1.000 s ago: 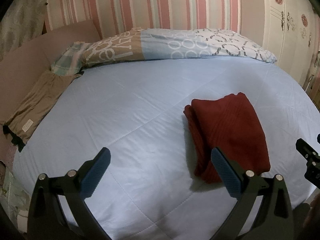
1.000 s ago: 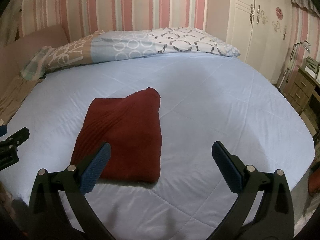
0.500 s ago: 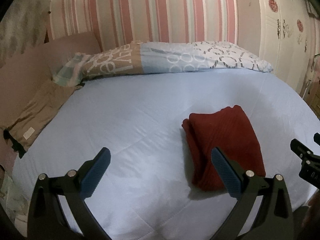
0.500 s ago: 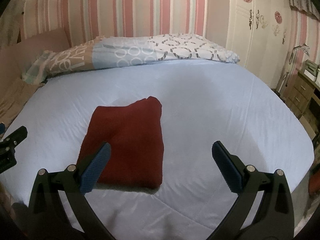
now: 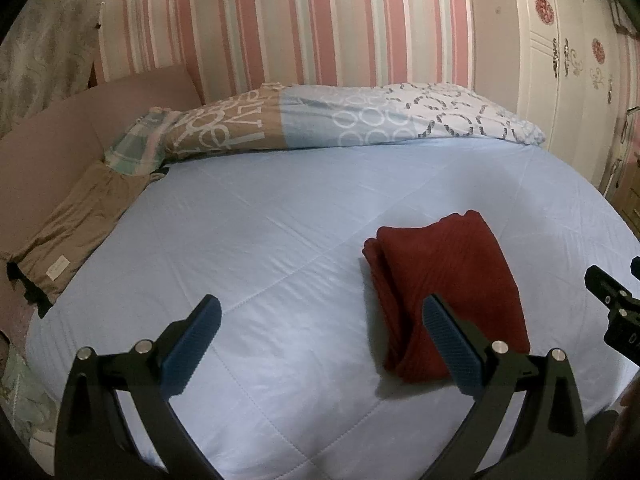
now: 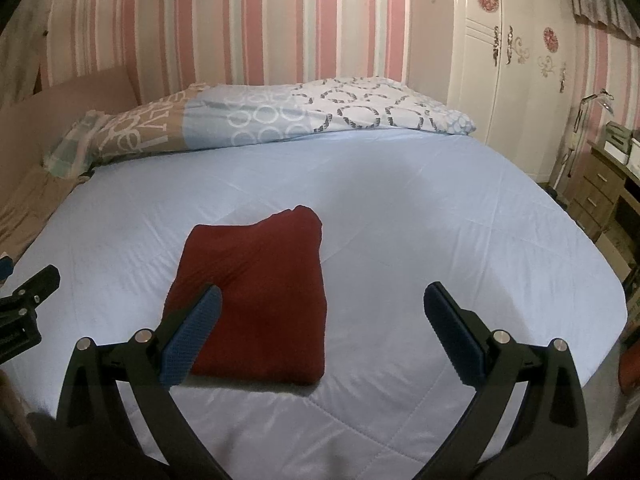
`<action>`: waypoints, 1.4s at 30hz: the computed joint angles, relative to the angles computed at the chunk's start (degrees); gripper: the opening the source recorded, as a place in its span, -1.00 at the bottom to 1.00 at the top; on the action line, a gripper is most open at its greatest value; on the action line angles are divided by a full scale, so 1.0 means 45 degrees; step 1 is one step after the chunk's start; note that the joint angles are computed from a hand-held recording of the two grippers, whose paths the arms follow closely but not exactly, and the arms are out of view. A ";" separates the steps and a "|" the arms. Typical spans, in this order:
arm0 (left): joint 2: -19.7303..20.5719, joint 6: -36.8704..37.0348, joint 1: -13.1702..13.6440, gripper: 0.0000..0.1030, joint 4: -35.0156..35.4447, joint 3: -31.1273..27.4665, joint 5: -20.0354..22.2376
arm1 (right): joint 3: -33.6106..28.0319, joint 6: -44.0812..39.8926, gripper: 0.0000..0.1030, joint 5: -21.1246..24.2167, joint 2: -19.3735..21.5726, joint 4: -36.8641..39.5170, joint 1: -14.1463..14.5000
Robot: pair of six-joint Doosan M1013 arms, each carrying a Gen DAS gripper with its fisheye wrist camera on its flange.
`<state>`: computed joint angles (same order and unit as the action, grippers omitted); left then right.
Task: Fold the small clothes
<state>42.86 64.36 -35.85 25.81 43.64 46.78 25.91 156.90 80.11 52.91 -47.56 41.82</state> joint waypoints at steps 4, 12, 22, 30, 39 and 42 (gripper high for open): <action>0.0026 0.0086 0.0019 0.96 -0.0088 -0.0031 0.0009 | -0.0069 -0.0015 0.94 0.0046 0.0038 -0.0006 0.0003; 0.0013 0.0168 0.0055 0.96 -0.0165 0.0035 -0.0090 | -0.0037 -0.0052 0.94 0.0057 0.0017 -0.0013 -0.0011; -0.0003 0.0250 0.0053 0.96 -0.0267 0.0060 -0.0071 | -0.0030 -0.0107 0.94 0.0091 0.0020 -0.0006 -0.0007; -0.0016 0.0215 0.0067 0.96 -0.0240 0.0094 -0.0103 | 0.0116 -0.0125 0.94 0.0035 -0.0057 0.0050 -0.0020; -0.0073 -0.0145 0.0019 0.96 0.0172 0.0266 -0.0205 | 0.0224 -0.0095 0.94 0.0001 -0.0113 0.0053 -0.0025; -0.0100 -0.0130 0.0047 0.96 0.0147 0.0328 -0.0238 | 0.0326 -0.0075 0.94 -0.0048 -0.0165 0.0012 -0.0028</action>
<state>42.42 63.78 -35.64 26.48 45.12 45.71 27.37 156.57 79.89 52.17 -47.50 41.70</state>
